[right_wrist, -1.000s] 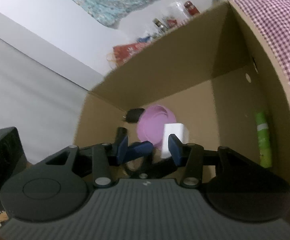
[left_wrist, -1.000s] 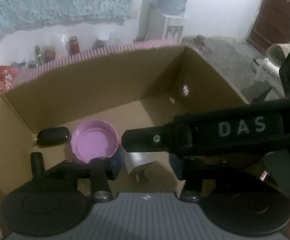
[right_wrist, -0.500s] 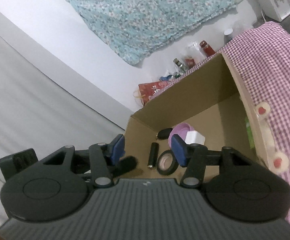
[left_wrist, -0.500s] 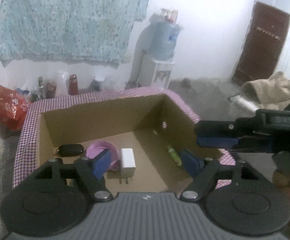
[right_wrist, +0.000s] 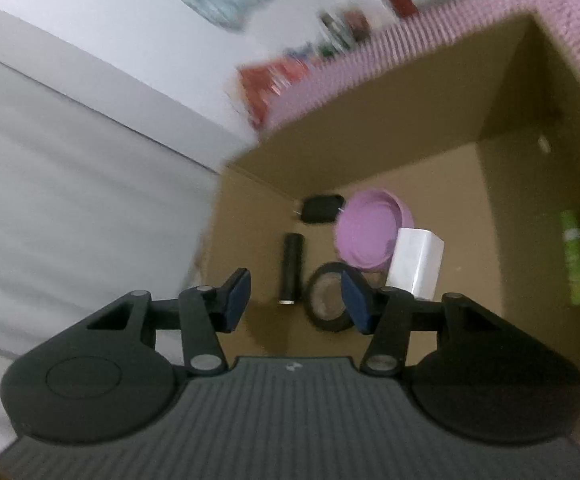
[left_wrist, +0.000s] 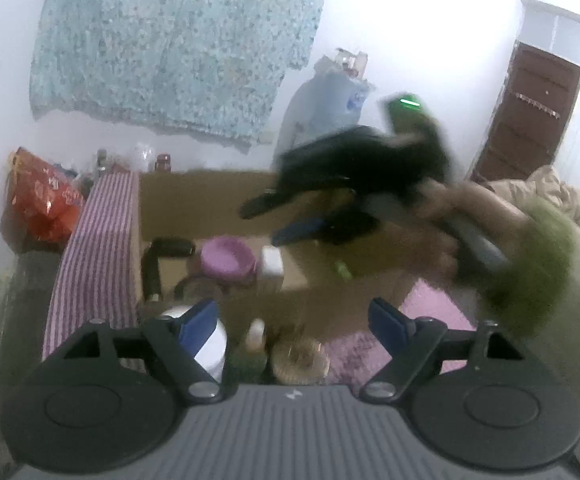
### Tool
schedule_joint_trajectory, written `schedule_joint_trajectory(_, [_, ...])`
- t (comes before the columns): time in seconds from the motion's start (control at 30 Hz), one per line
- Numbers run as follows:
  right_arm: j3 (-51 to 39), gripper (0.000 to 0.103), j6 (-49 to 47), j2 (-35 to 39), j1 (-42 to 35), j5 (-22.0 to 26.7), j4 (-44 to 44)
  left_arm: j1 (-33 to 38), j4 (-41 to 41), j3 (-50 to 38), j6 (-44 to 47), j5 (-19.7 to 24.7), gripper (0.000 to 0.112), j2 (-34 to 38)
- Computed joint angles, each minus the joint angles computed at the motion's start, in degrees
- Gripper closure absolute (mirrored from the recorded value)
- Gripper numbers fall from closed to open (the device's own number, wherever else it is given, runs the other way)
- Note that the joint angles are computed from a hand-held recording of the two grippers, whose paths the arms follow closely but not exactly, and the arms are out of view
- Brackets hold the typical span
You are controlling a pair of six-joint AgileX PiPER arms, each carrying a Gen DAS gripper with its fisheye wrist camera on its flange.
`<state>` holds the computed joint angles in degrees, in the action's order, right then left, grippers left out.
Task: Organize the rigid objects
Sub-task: 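Move the right gripper back from the box to the gold-lidded jar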
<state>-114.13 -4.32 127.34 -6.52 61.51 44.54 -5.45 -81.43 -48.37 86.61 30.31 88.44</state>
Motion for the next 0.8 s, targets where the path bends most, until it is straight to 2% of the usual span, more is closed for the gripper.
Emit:
schedule_joint_trajectory(0.13, [-17.4, 0.053, 10.6, 12.2, 2.2, 7.5, -5.9, 3.0, -0.3, 3.1, 3.2, 1.7, 0.028, -1.6])
schedule_joint_trajectory(0.2, [-17.3, 0.054, 12.5, 12.8, 1.8, 7.5, -6.7, 4.4, -1.2, 4.0, 5.1, 2.6, 0.028, -2.2])
schedule_joint_trajectory(0.43, [4.4, 0.051, 5.4, 0.8, -2.7, -1.7, -1.0, 7.1, -4.7, 4.1, 10.3, 6.5, 0.026, -1.1])
schedule_joint_trajectory(0.67, [22.0, 0.047, -6.1, -10.2, -5.2, -8.7, 8.0, 6.7, -6.2, 5.3, 12.7, 7.1, 0.025, -1.0])
schedule_joint_trajectory(0.8, [35.3, 0.046, -17.5, -20.8, -6.9, -11.5, 16.6, 5.6, -7.0, 6.3, 13.4, 6.2, 0.025, -0.9])
